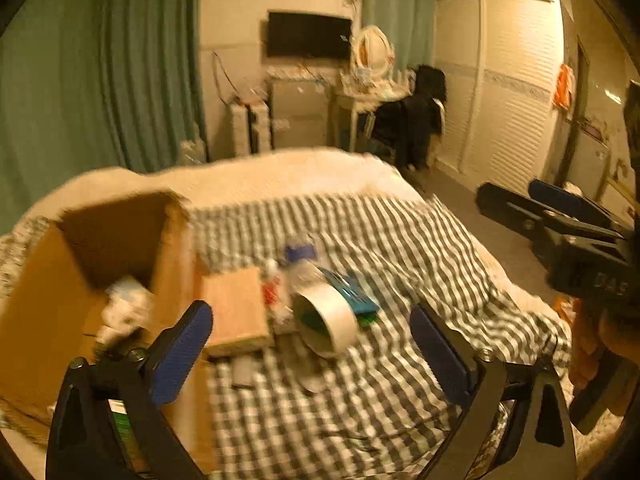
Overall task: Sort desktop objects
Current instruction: 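Move both grippers back toward the remaining items on the bed, then grasp the white tape roll with the left gripper while the right reaches the blue blister pack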
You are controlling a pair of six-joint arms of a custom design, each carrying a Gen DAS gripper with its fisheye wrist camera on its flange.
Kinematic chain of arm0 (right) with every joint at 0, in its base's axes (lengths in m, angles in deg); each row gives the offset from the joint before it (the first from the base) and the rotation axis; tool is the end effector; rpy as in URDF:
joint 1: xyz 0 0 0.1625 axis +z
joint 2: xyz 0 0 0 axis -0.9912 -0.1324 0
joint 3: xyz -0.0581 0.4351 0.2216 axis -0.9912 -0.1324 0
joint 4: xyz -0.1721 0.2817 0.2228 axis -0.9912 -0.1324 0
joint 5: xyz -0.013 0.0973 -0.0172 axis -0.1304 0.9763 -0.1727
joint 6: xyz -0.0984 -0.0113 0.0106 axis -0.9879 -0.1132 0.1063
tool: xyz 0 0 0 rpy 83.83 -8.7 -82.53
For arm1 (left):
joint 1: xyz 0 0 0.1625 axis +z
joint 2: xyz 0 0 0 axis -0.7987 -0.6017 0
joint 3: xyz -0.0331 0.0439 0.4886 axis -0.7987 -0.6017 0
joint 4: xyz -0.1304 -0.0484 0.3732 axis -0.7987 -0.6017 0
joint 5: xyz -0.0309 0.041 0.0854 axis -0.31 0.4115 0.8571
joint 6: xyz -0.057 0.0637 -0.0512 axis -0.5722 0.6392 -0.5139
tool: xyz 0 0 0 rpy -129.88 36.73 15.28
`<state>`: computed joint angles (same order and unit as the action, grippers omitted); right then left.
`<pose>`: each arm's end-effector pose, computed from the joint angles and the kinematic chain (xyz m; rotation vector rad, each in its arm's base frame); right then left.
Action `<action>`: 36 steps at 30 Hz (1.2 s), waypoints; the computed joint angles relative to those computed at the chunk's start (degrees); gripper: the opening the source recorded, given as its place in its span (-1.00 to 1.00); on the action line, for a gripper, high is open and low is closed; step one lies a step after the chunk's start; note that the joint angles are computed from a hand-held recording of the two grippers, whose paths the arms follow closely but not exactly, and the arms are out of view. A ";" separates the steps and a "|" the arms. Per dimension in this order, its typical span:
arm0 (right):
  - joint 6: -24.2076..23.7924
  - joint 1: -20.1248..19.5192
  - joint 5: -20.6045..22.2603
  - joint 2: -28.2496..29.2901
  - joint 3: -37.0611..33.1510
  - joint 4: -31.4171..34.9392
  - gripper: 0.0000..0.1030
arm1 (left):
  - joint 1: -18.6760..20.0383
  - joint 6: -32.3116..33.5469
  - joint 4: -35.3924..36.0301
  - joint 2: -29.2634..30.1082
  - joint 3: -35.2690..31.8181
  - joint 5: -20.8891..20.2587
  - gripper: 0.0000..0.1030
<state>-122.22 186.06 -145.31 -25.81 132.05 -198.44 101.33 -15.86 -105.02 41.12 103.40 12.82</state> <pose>0.1759 -0.4781 0.2908 0.0590 -1.8555 1.3476 -0.3260 -0.6104 0.1108 1.5215 2.4073 -0.5427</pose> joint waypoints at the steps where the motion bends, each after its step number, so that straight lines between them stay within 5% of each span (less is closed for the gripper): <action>1: 0.27 -0.76 -0.03 -0.06 0.35 0.63 0.99 | 0.17 -0.46 1.93 0.82 -0.59 -0.37 0.80; 9: 4.77 -6.52 2.00 -0.96 2.46 9.63 0.99 | 1.49 -2.57 5.36 6.33 -2.84 1.33 0.36; 15: 4.44 -7.30 0.77 0.42 2.03 12.40 0.98 | 3.35 -5.90 6.65 9.35 -5.76 -1.41 0.30; 16: 4.32 -7.28 0.74 0.49 1.98 12.35 0.98 | 3.80 -6.38 7.08 9.64 -6.25 -2.43 0.21; 18: 4.37 -7.44 0.79 0.61 1.62 12.79 0.98 | 4.02 -5.70 8.89 9.86 -6.82 -2.83 -0.41; 19: 4.60 -7.77 1.09 0.58 1.66 13.38 0.98 | 3.87 -4.66 9.31 9.79 -6.67 -2.86 -0.51; 22: 5.10 -8.60 0.10 1.71 0.75 16.08 0.98 | 2.27 -1.37 3.27 8.87 -3.41 0.88 -0.54; 30: 4.20 -8.80 1.13 3.80 -1.03 19.70 0.88 | 1.55 -1.19 1.47 4.75 -4.07 -0.91 -0.83; 36: -3.43 -7.94 -0.32 9.00 -6.65 19.55 0.88 | 1.57 -2.32 2.87 1.62 -6.33 -3.38 -0.84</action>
